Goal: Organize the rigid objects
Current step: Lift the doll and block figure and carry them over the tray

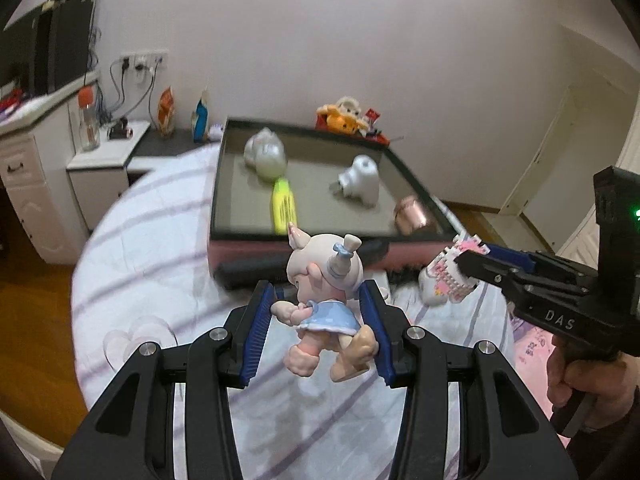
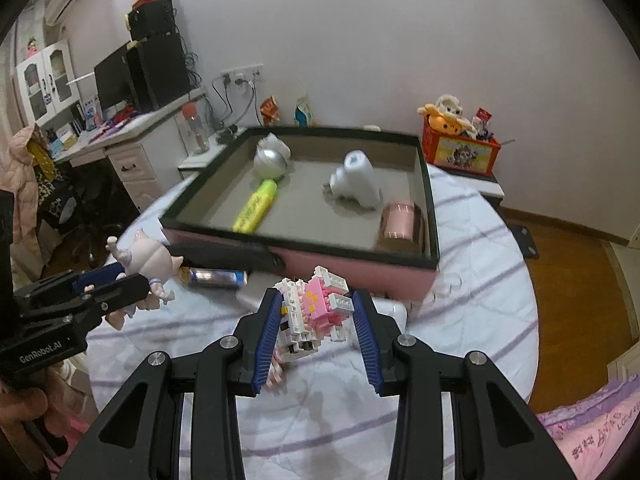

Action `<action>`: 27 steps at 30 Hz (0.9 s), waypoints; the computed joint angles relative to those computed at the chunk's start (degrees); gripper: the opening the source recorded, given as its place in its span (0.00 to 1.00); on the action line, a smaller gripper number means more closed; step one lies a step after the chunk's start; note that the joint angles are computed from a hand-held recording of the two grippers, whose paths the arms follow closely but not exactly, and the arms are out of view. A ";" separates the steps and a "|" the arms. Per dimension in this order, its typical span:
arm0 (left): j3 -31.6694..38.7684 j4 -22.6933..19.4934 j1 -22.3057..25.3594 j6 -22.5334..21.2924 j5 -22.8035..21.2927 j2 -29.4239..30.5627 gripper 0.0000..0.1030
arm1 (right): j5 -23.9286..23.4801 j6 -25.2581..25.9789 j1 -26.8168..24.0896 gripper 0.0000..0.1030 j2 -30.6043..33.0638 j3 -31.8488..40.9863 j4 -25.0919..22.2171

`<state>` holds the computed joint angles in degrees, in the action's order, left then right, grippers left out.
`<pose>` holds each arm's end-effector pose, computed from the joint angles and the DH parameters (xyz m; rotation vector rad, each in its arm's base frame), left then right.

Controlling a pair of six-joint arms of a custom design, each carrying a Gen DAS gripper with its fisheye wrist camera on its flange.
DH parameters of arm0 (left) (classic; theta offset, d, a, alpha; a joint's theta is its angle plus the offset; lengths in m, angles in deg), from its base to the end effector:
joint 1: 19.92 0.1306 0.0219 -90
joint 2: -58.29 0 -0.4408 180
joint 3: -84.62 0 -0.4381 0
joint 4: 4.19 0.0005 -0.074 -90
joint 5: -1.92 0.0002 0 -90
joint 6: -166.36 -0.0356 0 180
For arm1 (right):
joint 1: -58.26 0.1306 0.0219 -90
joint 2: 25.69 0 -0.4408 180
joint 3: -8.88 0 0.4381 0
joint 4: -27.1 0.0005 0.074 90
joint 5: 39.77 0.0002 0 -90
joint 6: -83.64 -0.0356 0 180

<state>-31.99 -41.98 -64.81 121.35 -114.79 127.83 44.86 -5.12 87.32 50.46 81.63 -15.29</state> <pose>0.2798 -0.2568 0.4231 -0.2285 2.2446 -0.2968 0.3744 0.2113 0.4540 -0.6692 2.2971 0.3425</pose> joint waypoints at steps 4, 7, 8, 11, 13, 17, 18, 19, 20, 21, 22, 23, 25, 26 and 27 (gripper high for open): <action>2.76 -0.16 3.10 -4.36 0.47 0.62 0.44 | -0.24 1.19 0.06 0.37 2.16 3.71 0.44; 4.49 0.86 6.30 -7.03 2.82 1.94 0.44 | -1.25 1.48 -0.26 0.37 4.98 7.17 0.46; 5.14 1.07 7.21 -7.82 3.37 2.67 0.44 | -1.54 1.75 -0.33 0.37 6.33 8.82 0.41; 6.81 1.79 9.82 -9.49 5.63 5.04 0.44 | -2.31 2.21 -0.42 0.37 9.78 12.58 -0.36; 7.82 1.99 11.46 -10.29 7.00 6.86 0.44 | -2.86 2.16 -0.46 0.37 11.71 14.37 -1.17; 9.39 1.91 13.11 -10.67 8.63 10.25 0.44 | -3.09 2.21 -0.45 0.37 15.69 17.14 -2.36; 9.67 1.94 13.44 -10.71 9.26 11.09 0.44 | -2.98 2.17 -0.42 0.37 16.49 17.52 -2.63; 10.13 1.76 13.71 -10.83 9.67 12.05 0.44 | -2.71 2.11 -0.39 0.37 17.08 17.68 -2.84; 10.61 1.58 13.94 -11.08 9.99 13.12 0.44 | -2.63 1.96 -0.40 0.37 18.13 18.04 -3.22; 11.03 1.44 14.12 -11.12 10.37 13.91 0.44 | -2.83 1.93 -0.55 0.37 18.64 18.25 -3.55; 11.25 1.42 14.32 -11.23 10.79 14.51 0.44 | -2.79 1.90 -0.65 0.37 19.34 18.41 -3.86; 11.58 1.14 14.51 -11.20 11.21 15.31 0.44 | -2.46 1.89 -0.70 0.37 20.00 18.50 -4.12; 11.97 0.85 14.70 -11.07 11.76 16.30 0.44 | -2.16 1.77 -0.89 0.37 20.99 18.58 -4.61; 12.19 0.58 14.74 -10.94 11.93 16.74 0.44 | -2.02 1.84 -0.91 0.37 21.25 18.59 -4.76; 12.35 0.22 14.72 -10.80 11.75 17.14 0.44 | -1.78 1.97 -0.91 0.37 21.54 18.56 -4.96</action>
<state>-19.64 -41.76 -50.09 110.55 -103.03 144.97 43.08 -3.15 86.42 72.00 100.19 -20.25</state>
